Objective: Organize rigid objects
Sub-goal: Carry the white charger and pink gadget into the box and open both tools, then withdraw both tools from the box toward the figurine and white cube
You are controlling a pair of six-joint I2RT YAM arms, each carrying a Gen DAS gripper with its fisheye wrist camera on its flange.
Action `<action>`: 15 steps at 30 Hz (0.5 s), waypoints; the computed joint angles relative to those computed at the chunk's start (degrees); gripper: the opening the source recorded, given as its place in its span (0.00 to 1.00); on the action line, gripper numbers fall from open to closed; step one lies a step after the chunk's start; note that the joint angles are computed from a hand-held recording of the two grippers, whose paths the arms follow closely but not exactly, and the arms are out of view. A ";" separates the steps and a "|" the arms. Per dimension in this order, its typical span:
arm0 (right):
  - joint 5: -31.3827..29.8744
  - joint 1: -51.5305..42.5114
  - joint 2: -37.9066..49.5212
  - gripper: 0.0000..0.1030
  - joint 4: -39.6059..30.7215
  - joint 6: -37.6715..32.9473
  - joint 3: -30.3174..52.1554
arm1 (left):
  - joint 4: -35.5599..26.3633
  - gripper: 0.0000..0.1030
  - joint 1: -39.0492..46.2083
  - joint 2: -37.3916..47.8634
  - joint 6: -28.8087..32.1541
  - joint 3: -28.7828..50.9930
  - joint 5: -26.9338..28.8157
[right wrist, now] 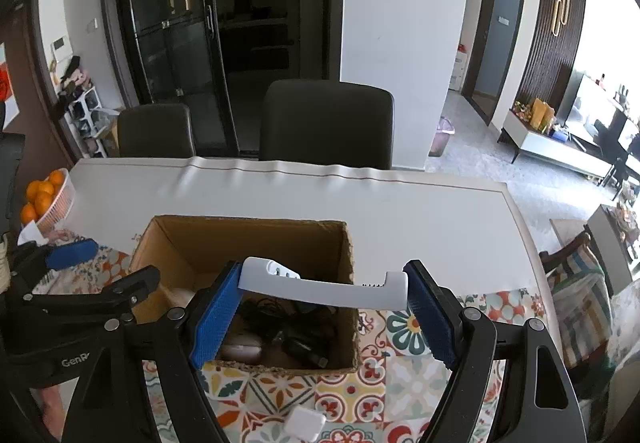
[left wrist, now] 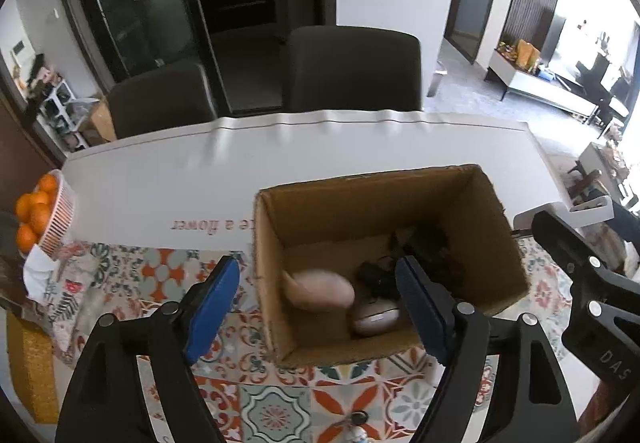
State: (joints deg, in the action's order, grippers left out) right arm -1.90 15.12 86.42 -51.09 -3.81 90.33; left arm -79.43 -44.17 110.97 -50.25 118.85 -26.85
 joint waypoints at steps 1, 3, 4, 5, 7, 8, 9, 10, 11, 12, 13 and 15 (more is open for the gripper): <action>0.08 0.24 0.00 0.78 -0.08 -0.02 0.00 | -0.56 0.81 -0.20 -0.47 -0.88 -0.41 -0.72; -0.29 0.72 0.26 0.78 -0.09 0.00 0.19 | -1.13 0.84 -0.52 -2.06 -2.14 -2.09 -2.52; -0.28 1.26 0.53 0.78 -0.10 0.08 0.41 | -2.02 0.86 -0.60 -2.19 -2.70 -1.93 -3.31; -0.19 1.59 0.64 0.78 -0.08 0.15 0.52 | -3.32 0.88 -0.84 -2.68 -3.83 -2.17 -4.97; -0.29 2.79 1.03 0.78 0.10 0.24 0.76 | -4.52 0.90 -1.04 -3.66 -5.08 -2.70 -6.94; -0.37 3.46 1.25 0.78 0.22 0.34 0.90 | -5.62 0.91 -1.12 -4.26 -6.09 -3.10 -8.18; -0.38 3.93 1.59 0.78 0.17 0.44 1.18 | -6.32 0.92 -1.05 -4.75 -6.71 -3.45 -8.83; -0.55 4.40 2.02 0.78 0.02 0.60 1.62 | -6.73 0.92 -0.97 -5.19 -7.05 -3.77 -9.19; -0.95 4.86 2.55 0.78 -0.14 0.80 2.19 | -6.96 0.92 -0.78 -6.08 -7.56 -4.65 -9.65; -1.11 5.17 2.87 0.78 -0.21 0.88 2.57 | -6.81 0.92 -0.56 -6.92 -7.82 -5.56 -9.78; -1.24 5.58 3.28 0.79 -0.12 1.04 3.04 | -6.67 0.92 -0.38 -7.58 -7.99 -6.30 -9.87; -0.07 6.51 4.12 0.86 -0.53 1.56 4.21 | -6.42 0.92 0.07 -9.10 -8.49 -7.98 -10.09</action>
State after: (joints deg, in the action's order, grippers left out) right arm -1.96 21.63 90.53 -51.62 -2.25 94.54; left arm -85.84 -44.10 101.87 -58.74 110.87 -36.95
